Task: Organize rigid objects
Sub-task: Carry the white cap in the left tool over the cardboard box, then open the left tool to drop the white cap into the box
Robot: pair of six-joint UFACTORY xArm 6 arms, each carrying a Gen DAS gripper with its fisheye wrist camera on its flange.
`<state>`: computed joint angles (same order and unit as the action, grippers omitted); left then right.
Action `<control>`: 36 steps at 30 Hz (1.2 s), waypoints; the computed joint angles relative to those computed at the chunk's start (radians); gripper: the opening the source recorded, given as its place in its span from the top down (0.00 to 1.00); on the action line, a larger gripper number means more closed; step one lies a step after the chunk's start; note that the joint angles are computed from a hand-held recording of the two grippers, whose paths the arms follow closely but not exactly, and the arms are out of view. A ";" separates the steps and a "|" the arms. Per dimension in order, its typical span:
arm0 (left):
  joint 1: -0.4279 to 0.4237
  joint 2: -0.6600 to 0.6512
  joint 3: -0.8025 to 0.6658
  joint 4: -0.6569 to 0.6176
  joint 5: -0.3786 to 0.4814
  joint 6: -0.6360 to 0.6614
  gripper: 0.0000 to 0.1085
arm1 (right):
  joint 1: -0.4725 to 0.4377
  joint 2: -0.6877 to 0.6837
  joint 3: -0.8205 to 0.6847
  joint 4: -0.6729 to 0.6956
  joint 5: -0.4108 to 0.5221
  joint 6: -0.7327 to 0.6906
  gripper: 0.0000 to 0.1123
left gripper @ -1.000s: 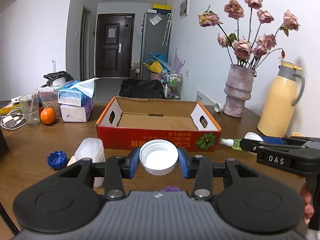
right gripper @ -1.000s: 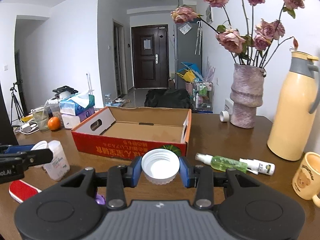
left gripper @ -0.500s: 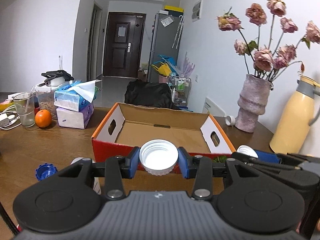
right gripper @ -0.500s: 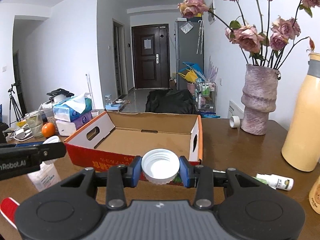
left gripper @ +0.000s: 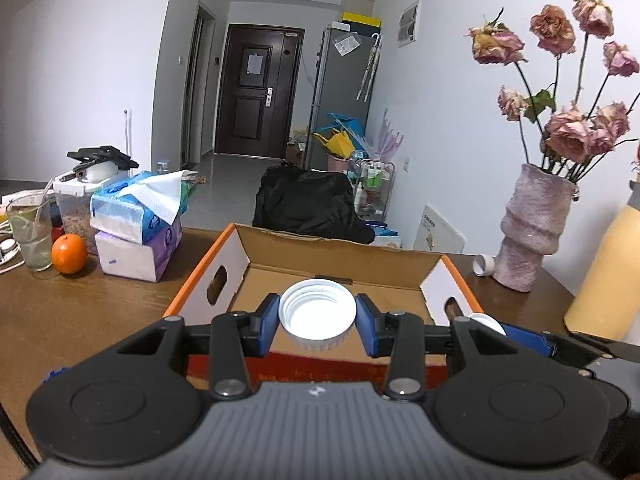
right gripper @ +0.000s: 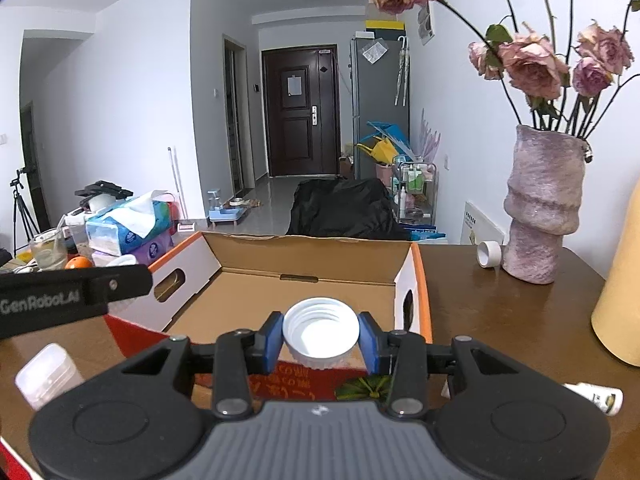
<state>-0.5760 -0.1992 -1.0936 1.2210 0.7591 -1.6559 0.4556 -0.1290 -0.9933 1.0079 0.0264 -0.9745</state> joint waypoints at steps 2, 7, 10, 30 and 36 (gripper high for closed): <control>0.014 0.024 -0.021 -0.003 -0.004 0.011 0.62 | 0.000 0.030 -0.027 -0.015 -0.001 0.015 0.65; 0.046 0.078 -0.073 -0.025 -0.003 0.044 0.62 | -0.007 0.103 -0.095 -0.070 0.005 0.077 0.65; 0.066 0.108 -0.100 -0.036 -0.007 0.061 0.62 | -0.015 0.142 -0.134 -0.116 0.010 0.128 0.65; 0.140 0.278 -0.239 -0.116 0.009 0.164 0.62 | -0.055 0.322 -0.290 -0.530 0.046 0.513 0.65; 0.150 0.298 -0.250 -0.136 0.001 0.187 0.62 | -0.061 0.335 -0.296 -0.590 0.053 0.566 0.65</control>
<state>-0.4265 0.0987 -1.3433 1.0855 0.7599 -1.4688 0.3944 0.2058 -1.2892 0.4174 0.0794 -0.4083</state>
